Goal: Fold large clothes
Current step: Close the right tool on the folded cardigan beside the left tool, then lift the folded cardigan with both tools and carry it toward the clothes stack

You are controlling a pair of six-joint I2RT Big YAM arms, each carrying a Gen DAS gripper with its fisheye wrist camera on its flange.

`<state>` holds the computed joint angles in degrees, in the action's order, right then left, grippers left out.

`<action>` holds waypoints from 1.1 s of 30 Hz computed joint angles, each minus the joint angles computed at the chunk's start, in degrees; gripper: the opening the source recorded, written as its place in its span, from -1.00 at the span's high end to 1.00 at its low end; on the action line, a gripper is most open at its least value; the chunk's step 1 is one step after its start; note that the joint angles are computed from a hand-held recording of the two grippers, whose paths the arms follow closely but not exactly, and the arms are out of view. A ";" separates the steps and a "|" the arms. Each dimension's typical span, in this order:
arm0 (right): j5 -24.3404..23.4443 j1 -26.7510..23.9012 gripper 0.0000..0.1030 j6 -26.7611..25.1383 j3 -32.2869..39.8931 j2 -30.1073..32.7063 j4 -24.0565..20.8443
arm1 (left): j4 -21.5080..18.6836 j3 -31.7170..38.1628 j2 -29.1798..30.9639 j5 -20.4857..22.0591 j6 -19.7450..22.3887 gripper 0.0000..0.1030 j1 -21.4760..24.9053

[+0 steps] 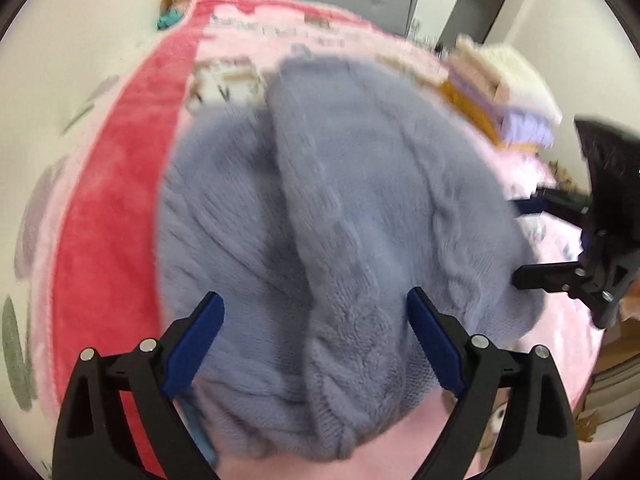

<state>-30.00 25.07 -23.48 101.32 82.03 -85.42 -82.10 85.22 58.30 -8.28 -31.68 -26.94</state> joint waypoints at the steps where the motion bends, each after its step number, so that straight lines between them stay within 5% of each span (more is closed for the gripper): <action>1: -0.99 -0.79 -0.84 0.86 0.34 -0.32 1.20 | -0.27 0.76 -0.38 -0.78 0.77 -0.84 0.98; 5: -4.43 -3.37 -0.84 5.97 3.98 2.85 1.38 | -1.77 2.37 -0.50 2.56 5.15 -0.90 10.89; 10: -10.00 -5.61 -0.84 14.83 6.11 8.59 0.20 | -3.47 -0.13 3.01 24.58 9.23 -0.90 27.11; 14: -17.31 -6.89 -0.84 20.74 4.38 10.17 1.21 | -2.96 -1.73 5.19 33.34 9.78 -0.90 30.18; 18: -23.32 -7.82 -0.84 24.03 2.10 10.58 1.88 | 0.56 -4.58 5.60 46.71 7.62 -0.90 31.18; 25: -29.58 -9.12 -0.84 25.61 1.81 12.62 -1.45 | 4.72 -8.74 6.04 53.15 2.80 -0.90 32.02; 33: -30.40 -8.10 -0.86 20.59 6.63 17.74 -10.90 | -3.77 -3.63 12.54 52.18 7.84 -0.90 29.90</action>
